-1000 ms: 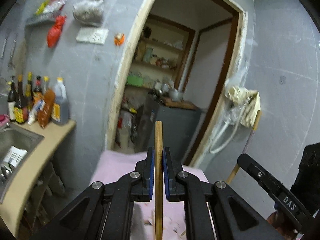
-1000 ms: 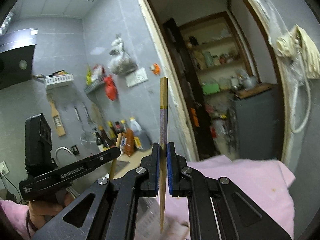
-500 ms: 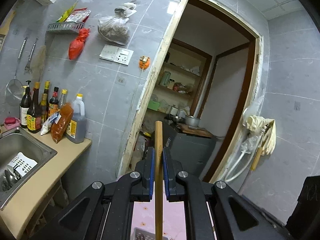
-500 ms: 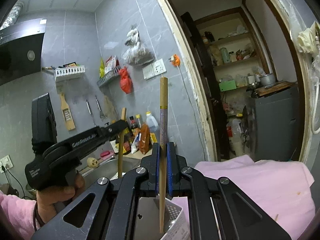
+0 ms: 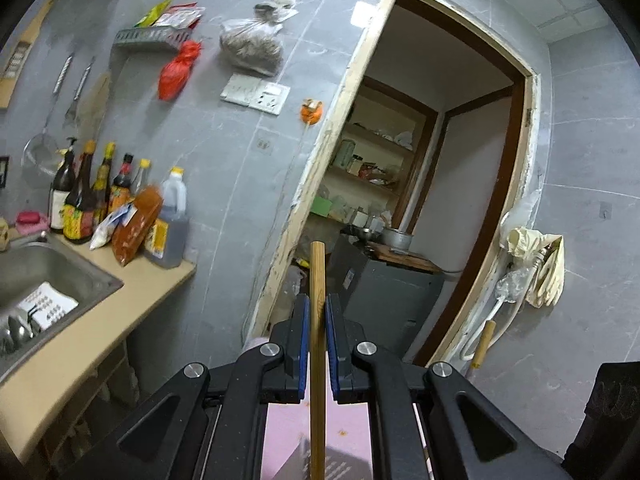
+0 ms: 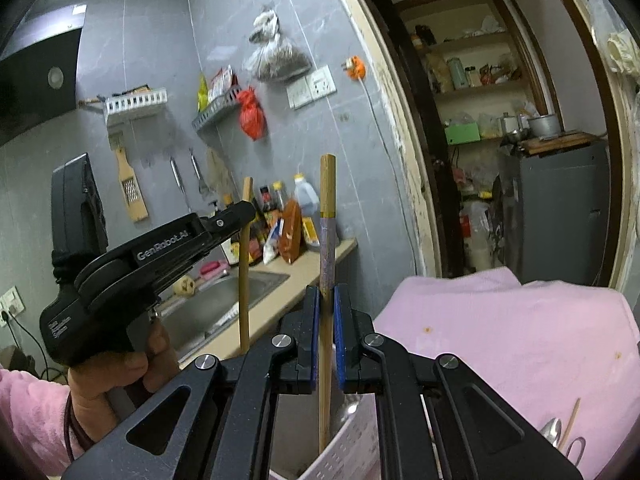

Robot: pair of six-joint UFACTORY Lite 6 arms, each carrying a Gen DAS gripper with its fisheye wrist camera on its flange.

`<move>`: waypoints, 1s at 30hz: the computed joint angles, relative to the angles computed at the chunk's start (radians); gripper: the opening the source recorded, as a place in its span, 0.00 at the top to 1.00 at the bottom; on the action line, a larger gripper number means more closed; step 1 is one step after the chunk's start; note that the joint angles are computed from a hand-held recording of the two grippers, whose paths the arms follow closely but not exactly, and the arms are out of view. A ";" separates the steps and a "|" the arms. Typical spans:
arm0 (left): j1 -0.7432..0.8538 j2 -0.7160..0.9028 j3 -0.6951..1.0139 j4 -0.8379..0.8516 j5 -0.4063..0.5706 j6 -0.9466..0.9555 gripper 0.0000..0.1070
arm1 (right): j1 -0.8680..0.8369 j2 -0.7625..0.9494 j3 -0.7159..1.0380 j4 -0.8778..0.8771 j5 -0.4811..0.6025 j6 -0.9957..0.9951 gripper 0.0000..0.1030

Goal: Organize utensils
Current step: 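Lift and carry the chopsticks upright to the caddy with both tools, then lower the chopsticks into the caddy and open both tools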

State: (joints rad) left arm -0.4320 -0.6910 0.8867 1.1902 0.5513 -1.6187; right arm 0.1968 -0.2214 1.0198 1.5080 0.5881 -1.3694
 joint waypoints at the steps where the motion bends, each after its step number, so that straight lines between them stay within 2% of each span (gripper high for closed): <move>1: -0.015 -0.020 -0.023 0.008 0.021 -0.018 0.92 | 0.009 0.003 -0.006 0.001 -0.008 -0.008 0.94; 9: -0.251 -0.094 -0.081 0.076 0.244 -0.001 0.92 | 0.026 -0.025 -0.067 -0.026 -0.034 -0.023 0.94; 12: -0.312 -0.100 -0.085 0.060 0.291 0.036 0.92 | 0.028 -0.036 -0.085 -0.046 -0.036 -0.017 0.94; 20: -0.241 -0.174 -0.125 -0.168 0.194 0.179 0.92 | -0.020 -0.077 -0.134 -0.098 0.016 0.042 0.93; 25: -0.228 -0.192 -0.137 -0.280 0.175 0.271 0.92 | -0.074 -0.107 -0.162 -0.116 0.066 0.077 0.75; 28: -0.303 -0.204 -0.136 -0.261 0.235 0.236 0.91 | -0.125 -0.154 -0.190 -0.128 0.086 0.100 0.70; 30: -0.365 -0.197 -0.127 -0.227 0.288 0.201 0.83 | -0.172 -0.192 -0.205 -0.146 0.101 0.125 0.63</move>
